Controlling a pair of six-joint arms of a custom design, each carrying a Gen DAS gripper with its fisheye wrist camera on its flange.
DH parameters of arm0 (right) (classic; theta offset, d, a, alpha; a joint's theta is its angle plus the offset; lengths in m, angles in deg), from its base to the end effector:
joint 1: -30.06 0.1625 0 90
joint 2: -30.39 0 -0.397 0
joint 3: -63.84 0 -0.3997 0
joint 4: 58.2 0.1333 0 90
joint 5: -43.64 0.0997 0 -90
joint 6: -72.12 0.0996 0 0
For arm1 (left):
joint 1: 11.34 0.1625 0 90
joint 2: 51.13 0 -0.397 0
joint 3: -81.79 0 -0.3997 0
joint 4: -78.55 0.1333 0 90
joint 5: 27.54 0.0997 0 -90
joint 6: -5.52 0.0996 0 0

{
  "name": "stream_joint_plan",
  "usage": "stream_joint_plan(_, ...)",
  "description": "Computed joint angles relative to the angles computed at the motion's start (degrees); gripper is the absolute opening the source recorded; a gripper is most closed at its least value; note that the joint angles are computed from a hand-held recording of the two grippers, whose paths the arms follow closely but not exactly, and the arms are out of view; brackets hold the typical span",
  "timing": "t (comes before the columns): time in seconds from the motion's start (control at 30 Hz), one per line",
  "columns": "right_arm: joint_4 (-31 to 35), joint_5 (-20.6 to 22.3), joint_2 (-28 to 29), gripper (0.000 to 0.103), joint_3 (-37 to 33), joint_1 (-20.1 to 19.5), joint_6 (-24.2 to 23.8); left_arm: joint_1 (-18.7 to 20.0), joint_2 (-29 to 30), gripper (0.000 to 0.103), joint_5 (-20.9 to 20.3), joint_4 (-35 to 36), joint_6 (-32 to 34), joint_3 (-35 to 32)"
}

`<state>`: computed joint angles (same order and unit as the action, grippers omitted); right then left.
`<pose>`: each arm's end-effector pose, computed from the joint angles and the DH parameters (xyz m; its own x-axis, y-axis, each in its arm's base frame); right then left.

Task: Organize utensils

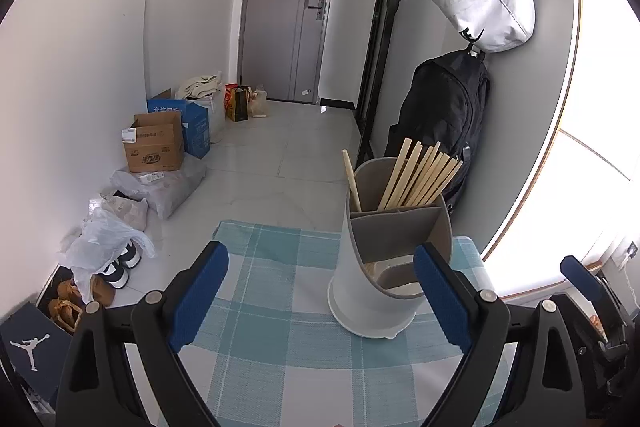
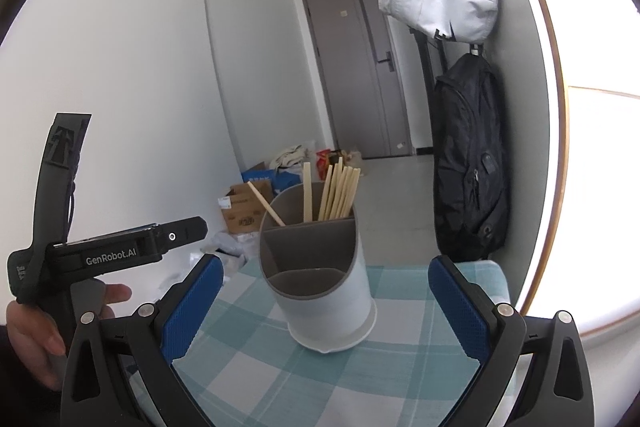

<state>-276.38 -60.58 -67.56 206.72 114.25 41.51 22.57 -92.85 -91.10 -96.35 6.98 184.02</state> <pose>0.0743 -0.3450 0.3611 -0.8148 0.2338 0.5305 -0.4682 0.2742 -0.8400 -0.4160 -0.4937 0.0387 -0.6327 0.6533 -0.4159 0.7722 0.4916 -0.4025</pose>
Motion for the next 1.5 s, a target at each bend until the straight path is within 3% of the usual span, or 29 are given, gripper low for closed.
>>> stream_joint_plan(0.47,-1.05,-0.55,0.36,0.103,0.12,0.24,-1.04,-0.93,0.57,0.091,2.41,-1.33,1.91,0.49)
stream_joint_plan(1.5,-1.77,-0.69,-0.01,0.103,0.37,-0.1,-1.21,-0.96,0.56,0.091,2.26,-1.11,1.19,0.89)
